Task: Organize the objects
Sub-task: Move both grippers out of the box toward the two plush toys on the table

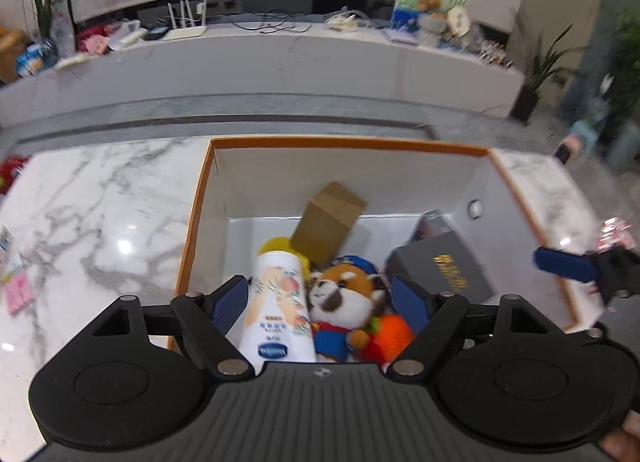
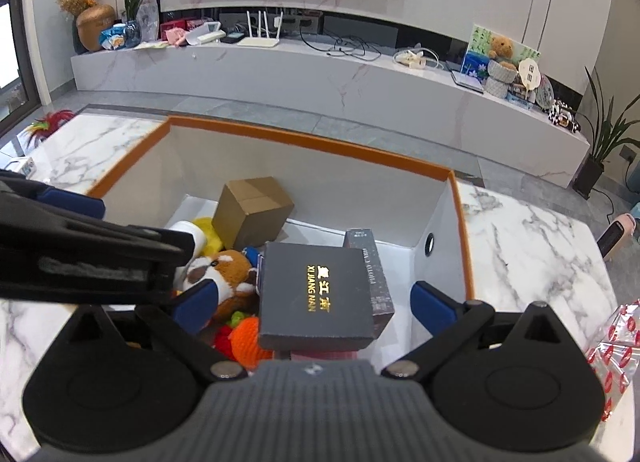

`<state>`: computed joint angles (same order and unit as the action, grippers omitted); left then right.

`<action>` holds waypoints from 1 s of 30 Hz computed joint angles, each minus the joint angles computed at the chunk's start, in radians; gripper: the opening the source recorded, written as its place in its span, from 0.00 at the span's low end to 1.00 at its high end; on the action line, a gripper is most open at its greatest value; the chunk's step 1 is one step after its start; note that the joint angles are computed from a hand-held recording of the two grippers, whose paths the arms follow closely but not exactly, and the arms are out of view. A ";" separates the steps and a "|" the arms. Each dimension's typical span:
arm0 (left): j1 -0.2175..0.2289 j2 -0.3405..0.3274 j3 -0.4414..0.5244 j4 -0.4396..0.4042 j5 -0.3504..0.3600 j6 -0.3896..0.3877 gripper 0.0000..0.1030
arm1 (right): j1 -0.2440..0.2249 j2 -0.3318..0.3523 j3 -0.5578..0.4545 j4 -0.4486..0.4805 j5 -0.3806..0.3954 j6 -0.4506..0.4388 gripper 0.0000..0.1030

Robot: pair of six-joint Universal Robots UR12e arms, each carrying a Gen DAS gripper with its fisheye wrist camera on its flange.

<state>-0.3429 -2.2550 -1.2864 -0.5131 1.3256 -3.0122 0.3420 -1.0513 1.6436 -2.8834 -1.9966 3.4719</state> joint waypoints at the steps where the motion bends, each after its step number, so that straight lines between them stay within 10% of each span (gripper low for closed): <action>1: 0.009 0.010 -0.012 0.007 -0.020 -0.009 0.90 | 0.001 -0.006 0.008 -0.009 0.001 -0.003 0.99; 19: 0.054 0.136 -0.291 0.150 -0.034 0.092 0.91 | 0.013 -0.140 0.189 -0.125 0.069 0.026 0.99; 30: 0.006 0.115 -0.372 0.323 0.023 0.251 0.91 | -0.006 -0.160 0.325 -0.221 0.199 0.384 0.99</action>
<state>-0.3364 -2.1402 -1.6579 -0.1896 1.3483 -2.7615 0.3360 -1.2114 1.9684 -3.1039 -1.7972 3.8562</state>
